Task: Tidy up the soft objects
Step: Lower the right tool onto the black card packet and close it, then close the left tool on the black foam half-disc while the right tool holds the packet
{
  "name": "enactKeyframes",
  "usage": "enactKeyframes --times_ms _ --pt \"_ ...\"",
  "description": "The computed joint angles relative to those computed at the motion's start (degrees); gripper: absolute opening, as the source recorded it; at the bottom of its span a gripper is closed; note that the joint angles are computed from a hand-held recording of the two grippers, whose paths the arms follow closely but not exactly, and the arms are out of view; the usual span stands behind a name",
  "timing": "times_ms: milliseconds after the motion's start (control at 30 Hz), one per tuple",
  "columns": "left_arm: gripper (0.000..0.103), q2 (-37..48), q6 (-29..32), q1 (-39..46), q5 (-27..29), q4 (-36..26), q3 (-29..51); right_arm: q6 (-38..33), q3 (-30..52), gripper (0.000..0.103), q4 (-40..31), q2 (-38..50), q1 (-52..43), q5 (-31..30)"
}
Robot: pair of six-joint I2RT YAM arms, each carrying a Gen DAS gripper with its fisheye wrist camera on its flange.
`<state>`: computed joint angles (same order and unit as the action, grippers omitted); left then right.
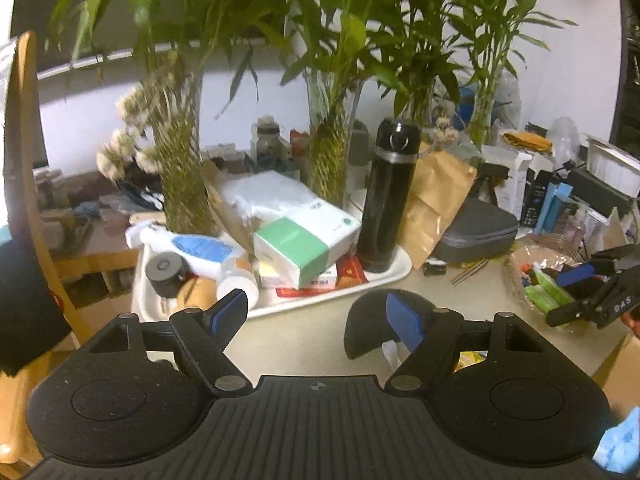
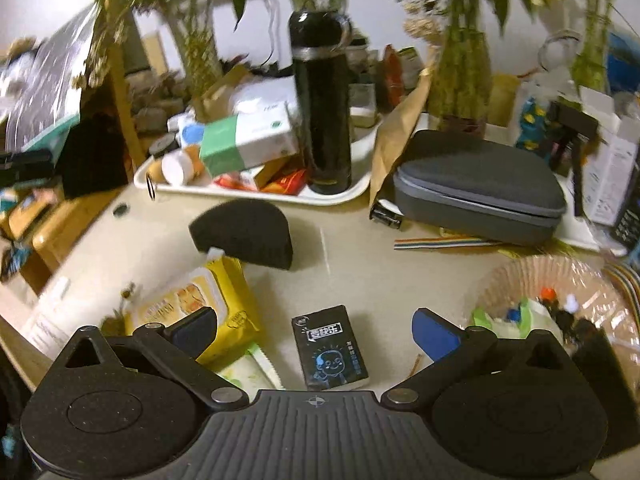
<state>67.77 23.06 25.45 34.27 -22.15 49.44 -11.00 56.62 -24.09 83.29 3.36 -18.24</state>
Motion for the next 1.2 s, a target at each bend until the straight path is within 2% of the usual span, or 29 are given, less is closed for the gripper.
enactKeyframes --times_ms 133,200,333,500,767,900,1200 --pt "0.076 2.6 0.0 -1.66 -2.36 1.88 -0.17 -3.55 1.32 0.101 1.72 4.92 0.97 2.06" --pt "0.076 3.24 -0.12 -2.13 -2.8 2.3 -0.21 -5.07 1.86 0.095 2.31 7.23 1.05 2.28" --pt "0.076 4.92 -0.62 -3.51 -3.16 4.08 -0.28 -7.14 3.18 0.091 3.09 11.43 1.66 3.24" --pt "0.076 6.99 1.31 -5.64 -5.14 5.8 -0.8 -8.86 4.34 0.079 3.1 14.77 2.23 4.94" --pt "0.076 11.58 3.44 -7.97 -5.06 7.35 -0.19 -10.98 5.33 0.07 2.75 17.73 3.18 6.05" --pt "0.076 13.71 5.08 -9.2 -5.37 8.89 -0.25 -11.37 6.06 0.052 2.28 19.09 3.9 6.64" --pt "0.076 19.8 7.49 -12.32 -6.52 13.89 0.03 -8.9 6.85 0.052 1.58 17.33 3.37 6.09"
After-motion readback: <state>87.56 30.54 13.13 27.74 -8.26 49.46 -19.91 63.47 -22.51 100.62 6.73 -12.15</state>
